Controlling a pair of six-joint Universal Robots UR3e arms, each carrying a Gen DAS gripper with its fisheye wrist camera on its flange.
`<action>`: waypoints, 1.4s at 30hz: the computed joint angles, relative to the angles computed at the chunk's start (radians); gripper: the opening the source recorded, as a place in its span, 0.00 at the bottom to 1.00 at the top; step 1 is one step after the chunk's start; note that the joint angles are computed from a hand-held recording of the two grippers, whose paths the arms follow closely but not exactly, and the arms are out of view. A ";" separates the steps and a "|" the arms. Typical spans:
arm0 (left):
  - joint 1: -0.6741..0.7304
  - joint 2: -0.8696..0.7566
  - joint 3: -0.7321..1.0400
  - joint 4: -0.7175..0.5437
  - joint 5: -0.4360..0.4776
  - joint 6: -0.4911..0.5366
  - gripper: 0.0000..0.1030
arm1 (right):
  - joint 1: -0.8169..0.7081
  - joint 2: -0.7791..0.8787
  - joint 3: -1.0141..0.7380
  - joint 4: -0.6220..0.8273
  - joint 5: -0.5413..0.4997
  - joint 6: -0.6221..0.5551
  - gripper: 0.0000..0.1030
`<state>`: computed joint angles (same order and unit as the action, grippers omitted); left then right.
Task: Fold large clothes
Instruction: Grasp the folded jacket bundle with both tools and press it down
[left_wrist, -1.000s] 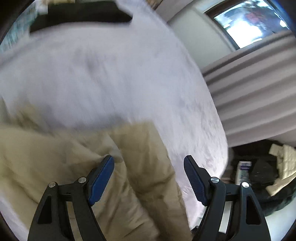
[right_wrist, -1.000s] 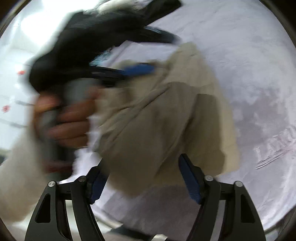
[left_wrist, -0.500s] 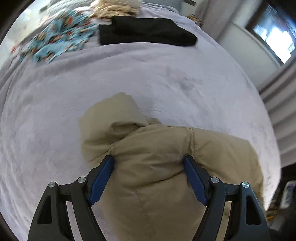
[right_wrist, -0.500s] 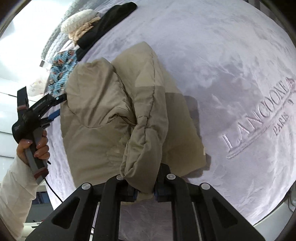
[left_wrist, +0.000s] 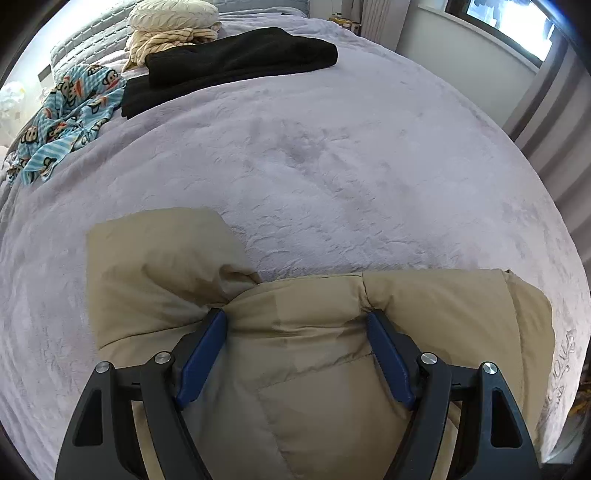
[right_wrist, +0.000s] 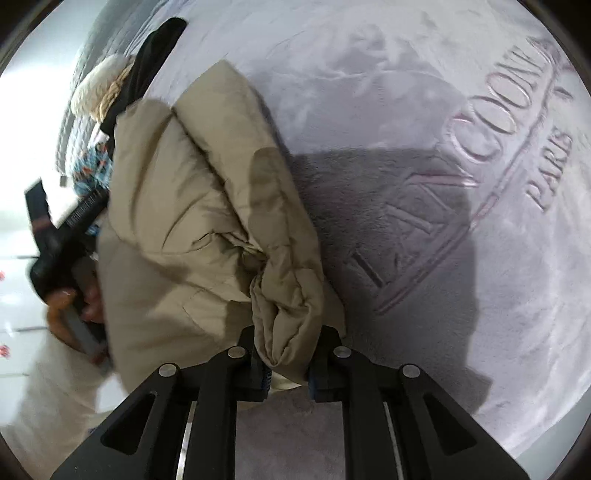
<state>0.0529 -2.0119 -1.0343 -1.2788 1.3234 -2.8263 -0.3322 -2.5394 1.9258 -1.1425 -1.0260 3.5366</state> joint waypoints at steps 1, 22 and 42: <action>0.002 0.000 -0.002 0.001 0.000 0.000 0.76 | -0.070 -0.031 -0.053 0.126 0.010 -0.112 0.20; -0.008 0.036 -0.062 0.052 0.040 0.006 0.78 | 0.532 0.555 -0.220 -0.529 -0.327 0.155 0.26; 0.400 0.620 -0.455 -0.417 -0.133 0.203 0.78 | 0.439 0.532 -0.125 -0.532 -0.183 0.036 0.31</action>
